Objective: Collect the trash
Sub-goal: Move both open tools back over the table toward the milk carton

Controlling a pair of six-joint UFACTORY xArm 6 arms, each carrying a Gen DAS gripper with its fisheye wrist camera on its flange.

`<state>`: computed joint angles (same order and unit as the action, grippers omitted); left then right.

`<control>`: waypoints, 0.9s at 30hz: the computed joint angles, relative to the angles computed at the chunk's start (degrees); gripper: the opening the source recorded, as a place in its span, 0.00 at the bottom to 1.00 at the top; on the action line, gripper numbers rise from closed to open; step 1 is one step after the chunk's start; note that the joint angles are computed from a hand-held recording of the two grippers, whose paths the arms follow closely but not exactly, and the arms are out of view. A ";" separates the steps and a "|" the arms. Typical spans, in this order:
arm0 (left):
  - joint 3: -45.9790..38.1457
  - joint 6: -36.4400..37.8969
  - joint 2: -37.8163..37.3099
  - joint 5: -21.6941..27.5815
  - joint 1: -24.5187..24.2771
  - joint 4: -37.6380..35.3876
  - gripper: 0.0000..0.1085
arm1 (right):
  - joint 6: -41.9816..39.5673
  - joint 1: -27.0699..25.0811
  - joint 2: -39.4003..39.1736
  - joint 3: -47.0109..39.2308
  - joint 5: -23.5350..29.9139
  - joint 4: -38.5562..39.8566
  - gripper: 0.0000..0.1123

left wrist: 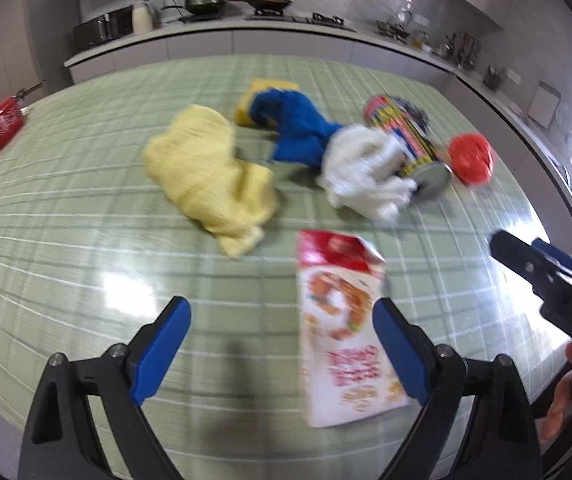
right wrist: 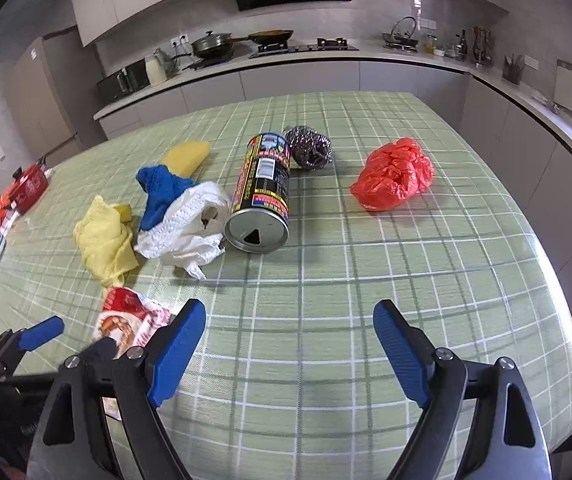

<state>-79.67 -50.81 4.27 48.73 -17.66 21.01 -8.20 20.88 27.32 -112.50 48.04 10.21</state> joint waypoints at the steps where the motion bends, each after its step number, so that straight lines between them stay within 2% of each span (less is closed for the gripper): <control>1: -0.20 -0.13 0.14 0.06 -0.26 -0.24 0.86 | -0.27 -0.13 0.26 -0.35 0.30 0.17 0.78; 9: -5.94 -0.54 5.63 2.55 -2.12 0.82 0.86 | -2.53 -1.67 1.79 -2.52 1.58 2.77 0.78; 11: -5.79 0.27 6.06 1.31 -2.07 -0.29 0.83 | -2.71 -1.92 2.03 -2.79 1.82 3.25 0.78; 13: -5.44 0.78 6.30 -0.11 -2.01 -1.07 0.64 | -2.60 -2.07 2.08 -2.74 1.74 2.99 0.78; 15: -5.24 1.34 6.42 -0.97 -2.00 -1.18 0.52 | -2.09 -2.32 2.21 -2.85 1.84 2.98 0.78; 16: -4.40 1.83 6.05 -2.57 -1.87 -1.41 0.33 | -1.74 -2.41 2.21 -2.84 1.86 2.96 0.78; 23: -2.13 2.69 4.11 -7.22 -0.74 -1.05 0.31 | 0.87 -2.48 1.68 -1.97 0.55 1.62 0.78; 27: -3.75 3.04 4.34 -8.56 0.21 0.15 0.31 | 1.95 -2.46 1.88 -2.36 -0.31 1.18 0.78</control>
